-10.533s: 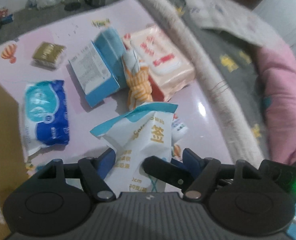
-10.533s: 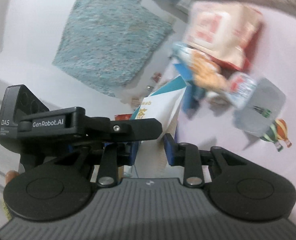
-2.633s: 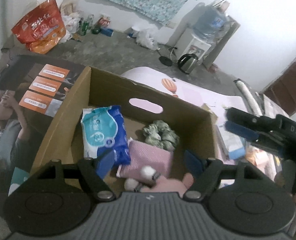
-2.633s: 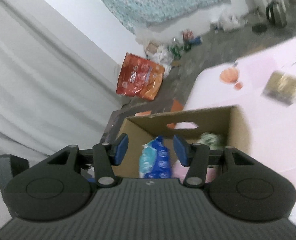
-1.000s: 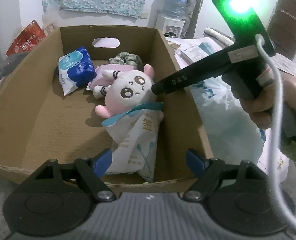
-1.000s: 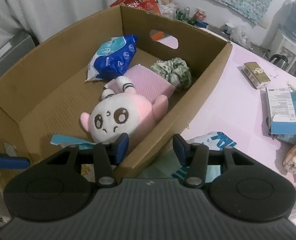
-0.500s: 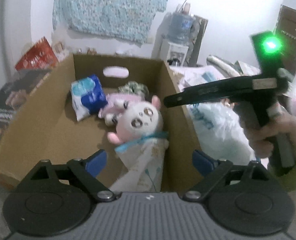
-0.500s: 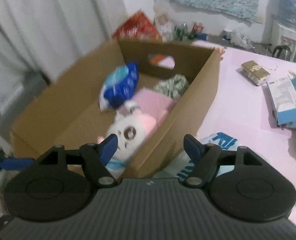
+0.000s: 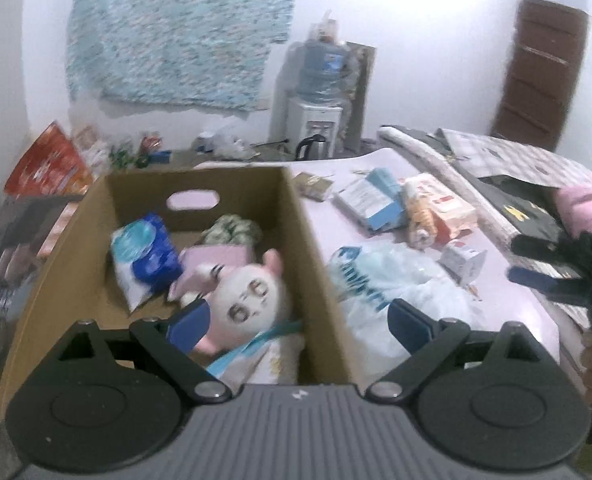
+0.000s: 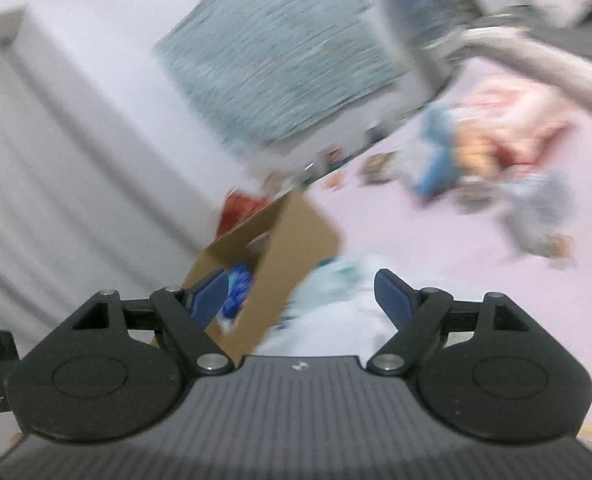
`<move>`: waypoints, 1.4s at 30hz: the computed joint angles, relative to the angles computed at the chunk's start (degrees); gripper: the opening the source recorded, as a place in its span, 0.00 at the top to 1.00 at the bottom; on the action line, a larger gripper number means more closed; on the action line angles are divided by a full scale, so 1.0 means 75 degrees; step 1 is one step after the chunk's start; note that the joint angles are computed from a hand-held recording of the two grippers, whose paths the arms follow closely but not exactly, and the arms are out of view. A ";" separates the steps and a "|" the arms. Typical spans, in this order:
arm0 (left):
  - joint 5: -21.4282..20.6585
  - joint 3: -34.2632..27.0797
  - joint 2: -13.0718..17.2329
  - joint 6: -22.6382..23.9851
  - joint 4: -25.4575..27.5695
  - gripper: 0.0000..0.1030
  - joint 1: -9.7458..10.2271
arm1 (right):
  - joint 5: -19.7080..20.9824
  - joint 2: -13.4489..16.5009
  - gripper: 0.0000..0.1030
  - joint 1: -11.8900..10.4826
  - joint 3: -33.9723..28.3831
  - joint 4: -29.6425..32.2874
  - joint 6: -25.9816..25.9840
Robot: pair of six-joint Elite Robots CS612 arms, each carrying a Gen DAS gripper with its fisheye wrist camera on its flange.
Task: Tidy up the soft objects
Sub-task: 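Move the right tool past the white plastic bag to the white yogurt cup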
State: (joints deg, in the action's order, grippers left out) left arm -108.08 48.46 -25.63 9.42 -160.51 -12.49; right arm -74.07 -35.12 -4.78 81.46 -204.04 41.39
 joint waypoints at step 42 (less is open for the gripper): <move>0.0697 -0.0875 0.0191 0.0225 0.1682 0.08 -0.0322 | 0.0290 0.0981 0.12 0.0189 -0.1967 0.2763 -0.3637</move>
State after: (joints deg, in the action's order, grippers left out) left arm -102.85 41.90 -24.20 11.11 -147.89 -14.90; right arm -71.89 -27.76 -3.36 66.71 -183.33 14.11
